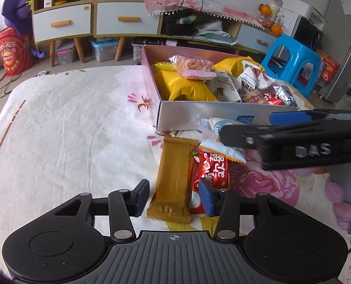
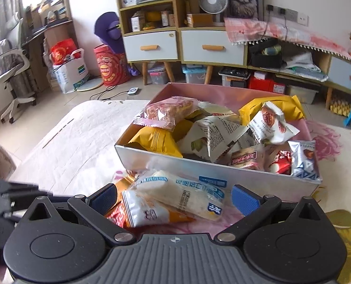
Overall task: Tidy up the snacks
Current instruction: 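Grasp the gold bar packet with the left gripper while the right gripper approaches the white bread-stick packet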
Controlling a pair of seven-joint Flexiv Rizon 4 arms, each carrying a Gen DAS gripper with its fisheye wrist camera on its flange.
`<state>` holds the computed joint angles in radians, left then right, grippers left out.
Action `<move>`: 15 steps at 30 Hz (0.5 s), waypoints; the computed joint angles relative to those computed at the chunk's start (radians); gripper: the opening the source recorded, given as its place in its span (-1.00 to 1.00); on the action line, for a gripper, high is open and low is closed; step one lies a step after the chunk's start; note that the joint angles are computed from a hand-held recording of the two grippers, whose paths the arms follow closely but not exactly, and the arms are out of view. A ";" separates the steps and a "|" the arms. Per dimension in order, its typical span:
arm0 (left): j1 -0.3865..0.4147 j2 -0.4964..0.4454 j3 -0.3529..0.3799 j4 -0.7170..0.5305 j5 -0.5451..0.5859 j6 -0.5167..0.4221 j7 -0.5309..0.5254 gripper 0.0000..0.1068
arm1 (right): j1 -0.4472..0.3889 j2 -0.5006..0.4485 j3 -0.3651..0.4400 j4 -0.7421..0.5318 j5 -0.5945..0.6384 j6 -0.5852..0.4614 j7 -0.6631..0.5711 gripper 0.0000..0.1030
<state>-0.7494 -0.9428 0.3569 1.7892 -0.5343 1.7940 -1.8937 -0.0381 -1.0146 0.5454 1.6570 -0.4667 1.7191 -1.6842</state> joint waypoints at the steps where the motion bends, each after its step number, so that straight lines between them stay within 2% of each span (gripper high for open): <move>1: 0.004 0.002 -0.004 0.001 0.004 -0.001 0.002 -0.27 | 0.022 0.004 -0.025 0.000 0.013 0.014 0.010 0.81; 4: 0.007 0.007 -0.005 0.006 0.011 -0.008 0.006 -0.34 | 0.084 0.017 -0.108 0.002 0.022 0.045 0.029 0.67; 5: 0.006 0.009 -0.003 0.010 0.012 -0.014 0.005 -0.38 | 0.069 0.010 -0.093 0.002 0.005 0.039 0.023 0.66; 8: 0.015 0.019 -0.010 0.030 0.023 -0.004 -0.001 -0.42 | 0.027 0.002 -0.057 0.008 -0.028 0.031 0.011 0.43; 10: 0.019 0.024 -0.014 0.043 0.024 0.005 -0.002 -0.42 | 0.054 0.020 -0.108 0.022 -0.020 0.060 0.008 0.23; 12: 0.015 0.027 -0.010 0.052 0.020 0.008 0.000 -0.42 | 0.073 0.034 -0.154 0.031 -0.018 0.065 0.015 0.16; 15: -0.002 0.030 0.009 0.062 0.006 -0.003 0.001 -0.42 | 0.058 0.036 -0.162 0.026 -0.015 0.039 0.027 0.12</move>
